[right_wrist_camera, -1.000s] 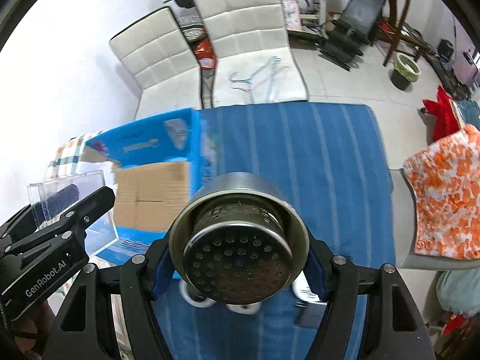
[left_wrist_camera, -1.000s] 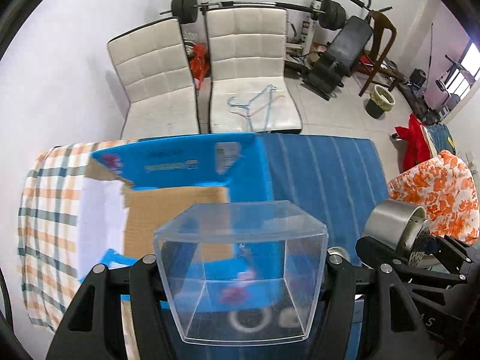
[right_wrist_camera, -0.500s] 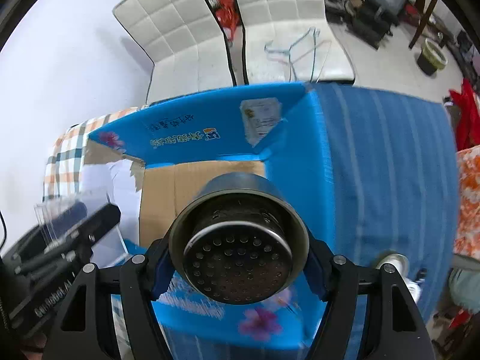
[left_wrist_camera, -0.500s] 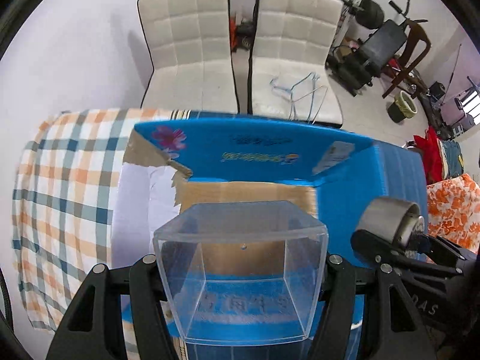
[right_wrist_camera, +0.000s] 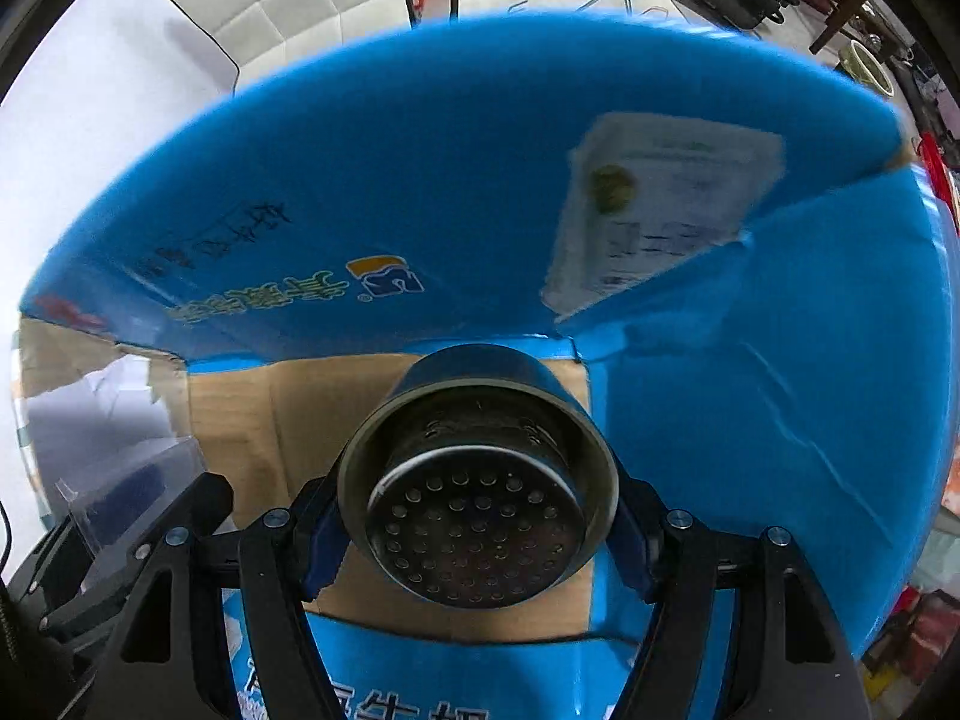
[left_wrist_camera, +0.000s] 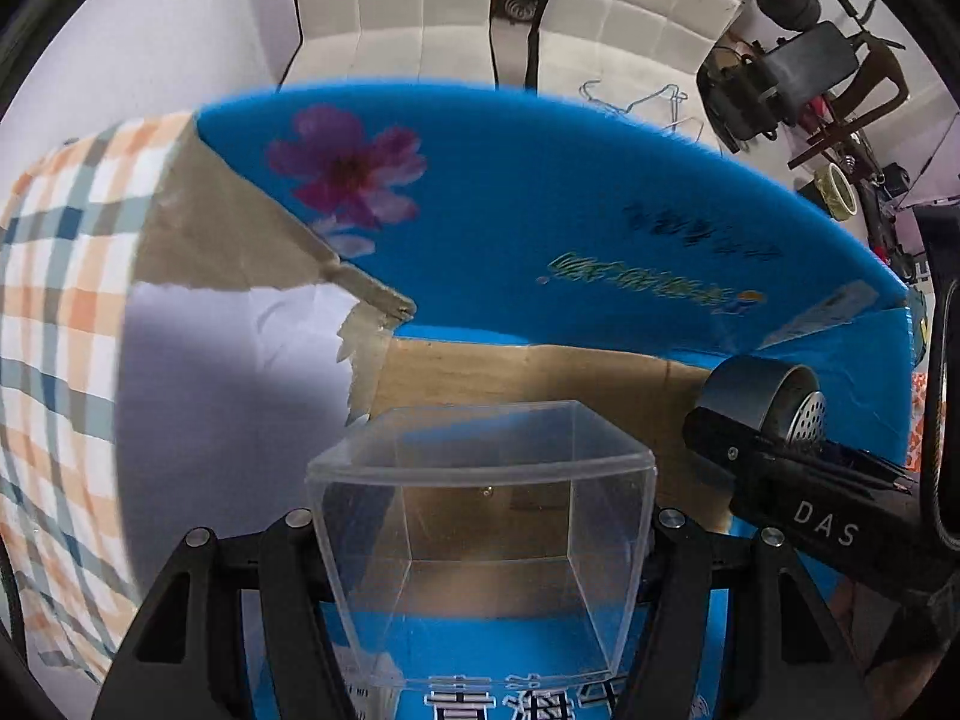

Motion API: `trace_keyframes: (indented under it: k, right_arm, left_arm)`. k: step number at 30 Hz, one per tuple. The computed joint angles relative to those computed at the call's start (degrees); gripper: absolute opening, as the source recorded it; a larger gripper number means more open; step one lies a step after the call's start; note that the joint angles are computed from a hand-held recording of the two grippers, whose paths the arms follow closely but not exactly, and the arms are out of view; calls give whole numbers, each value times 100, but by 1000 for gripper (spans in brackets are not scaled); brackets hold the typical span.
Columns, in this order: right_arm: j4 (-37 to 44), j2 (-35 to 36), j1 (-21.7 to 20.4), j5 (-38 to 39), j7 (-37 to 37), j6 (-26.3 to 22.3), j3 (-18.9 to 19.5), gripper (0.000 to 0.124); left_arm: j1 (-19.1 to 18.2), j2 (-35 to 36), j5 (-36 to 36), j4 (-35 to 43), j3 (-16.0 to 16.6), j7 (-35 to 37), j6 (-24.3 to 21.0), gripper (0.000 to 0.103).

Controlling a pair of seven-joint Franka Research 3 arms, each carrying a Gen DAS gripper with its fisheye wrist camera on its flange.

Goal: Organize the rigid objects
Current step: 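Carry the clear box and metal tin over the blue carton with both tools, then lower the clear box and metal tin into the carton and open both tools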

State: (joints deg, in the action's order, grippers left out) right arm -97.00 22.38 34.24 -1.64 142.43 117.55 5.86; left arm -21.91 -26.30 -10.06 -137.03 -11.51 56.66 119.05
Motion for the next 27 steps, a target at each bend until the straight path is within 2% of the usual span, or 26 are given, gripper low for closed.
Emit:
trace_keyframes:
  k: [8,12,17,21,27]
  right_arm:
    - [196,181,-49,215,-93,-228,6,74]
    - [272,173,-50,304,-184,-501,38,75]
    - [60,-111,-12,225,-179,-497,36,82]
    - [-26,-363,7,51,-101,-562,52,92]
    - [-69,-633,-16,-229,58,-783,68,92]
  left_arm:
    - [-43,9,-497,-143,154,103,87,61]
    - [-20,-56,-610,-167,181,139,65,61]
    - [37,-206,-776,-265,283,213,83,61]
    - [57,-194,-837,-197,319,308,10,61]
    - [-9,239,-1406,13,402,658,179,61]
